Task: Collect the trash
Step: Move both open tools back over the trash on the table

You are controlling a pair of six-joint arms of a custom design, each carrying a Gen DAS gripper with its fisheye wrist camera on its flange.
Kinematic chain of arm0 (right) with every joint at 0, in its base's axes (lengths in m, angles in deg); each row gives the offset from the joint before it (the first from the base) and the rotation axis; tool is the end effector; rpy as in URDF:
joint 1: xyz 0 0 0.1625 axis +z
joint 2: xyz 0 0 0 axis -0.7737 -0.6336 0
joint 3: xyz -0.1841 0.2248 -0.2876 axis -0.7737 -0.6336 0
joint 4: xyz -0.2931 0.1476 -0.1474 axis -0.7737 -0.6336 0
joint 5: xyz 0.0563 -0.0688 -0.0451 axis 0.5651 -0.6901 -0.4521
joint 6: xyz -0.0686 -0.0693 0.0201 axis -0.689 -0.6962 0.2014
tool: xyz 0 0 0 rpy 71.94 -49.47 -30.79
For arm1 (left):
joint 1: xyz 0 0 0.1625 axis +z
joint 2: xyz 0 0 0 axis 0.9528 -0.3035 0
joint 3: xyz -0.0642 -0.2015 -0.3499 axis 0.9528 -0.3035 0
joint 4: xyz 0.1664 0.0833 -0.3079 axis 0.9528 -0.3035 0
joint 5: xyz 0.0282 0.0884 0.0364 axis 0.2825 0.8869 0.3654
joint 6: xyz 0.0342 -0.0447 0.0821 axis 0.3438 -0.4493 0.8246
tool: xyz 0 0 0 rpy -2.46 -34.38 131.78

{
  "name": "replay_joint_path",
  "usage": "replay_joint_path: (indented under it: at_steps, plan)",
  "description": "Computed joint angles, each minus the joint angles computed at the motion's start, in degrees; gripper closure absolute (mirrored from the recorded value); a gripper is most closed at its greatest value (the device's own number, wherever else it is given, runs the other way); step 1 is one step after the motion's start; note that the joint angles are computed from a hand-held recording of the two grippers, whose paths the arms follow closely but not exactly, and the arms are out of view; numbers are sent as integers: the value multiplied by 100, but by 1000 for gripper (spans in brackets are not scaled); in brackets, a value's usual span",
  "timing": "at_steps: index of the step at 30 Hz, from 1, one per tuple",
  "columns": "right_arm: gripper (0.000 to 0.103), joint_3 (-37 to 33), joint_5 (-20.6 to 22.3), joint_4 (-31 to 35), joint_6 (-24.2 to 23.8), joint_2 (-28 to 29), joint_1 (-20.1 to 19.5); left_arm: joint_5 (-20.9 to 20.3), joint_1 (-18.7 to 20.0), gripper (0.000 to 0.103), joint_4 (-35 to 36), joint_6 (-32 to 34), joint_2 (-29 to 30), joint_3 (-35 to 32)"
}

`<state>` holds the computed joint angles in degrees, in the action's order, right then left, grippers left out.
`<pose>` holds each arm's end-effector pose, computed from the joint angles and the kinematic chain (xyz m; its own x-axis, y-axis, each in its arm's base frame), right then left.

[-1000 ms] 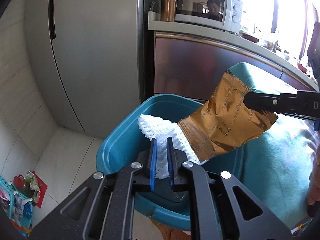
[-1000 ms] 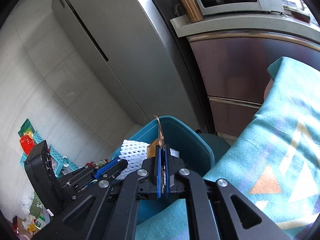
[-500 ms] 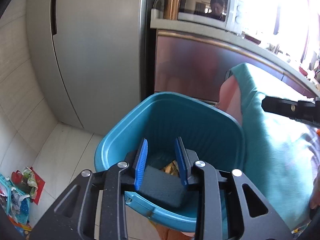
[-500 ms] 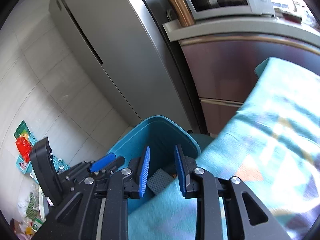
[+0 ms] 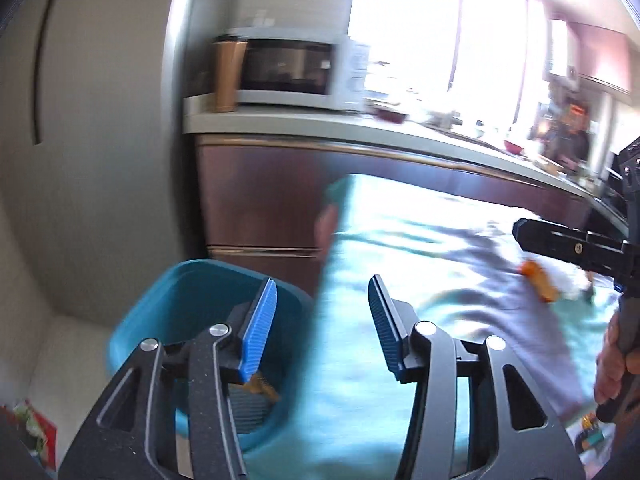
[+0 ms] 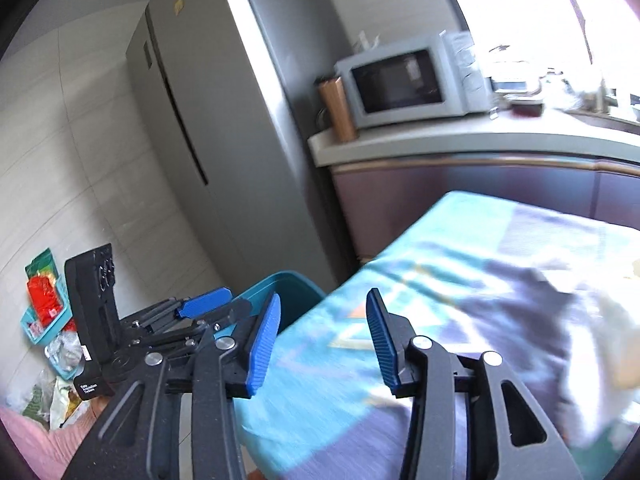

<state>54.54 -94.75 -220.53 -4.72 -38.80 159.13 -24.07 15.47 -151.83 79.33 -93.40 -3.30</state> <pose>0.3479 -0.7183 -0.0834 -0.8843 -0.2363 0.4026 -0.4638 0.5439 -0.6994 0.1087 -0.8031 0.3067 -0.7167 0.4558 -0.5278 0.6965 0.5050 -0.5097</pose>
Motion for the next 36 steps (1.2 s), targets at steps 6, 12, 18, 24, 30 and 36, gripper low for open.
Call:
replay_joint_path:
  at_steps: [6,12,18,24,30,36]
  plan:
    - [58,1969,-631,-1962,-91,-822,-24,-593,-255,52,533,72,-226,583]
    - [57,3220,-1170,-3233,58,-1343,-149,-860,-504,52,853,73,-258,1015]
    - [57,4111,-1639,-4091,214,-1695,-366,-898,-714,48,928,219,-230,1328]
    - [52,4569,-1985,-4523,373,-1876,-599,-875,-855,41,1168,235,-102,1289]
    - [48,4681,-2254,-4383,399,-1923,-736,-652,-1014,36,1317,99,191,1063]
    - [42,4505,-2592,-3915,334,-1906,-783,-512,-1086,39,1656,-137,510,646]
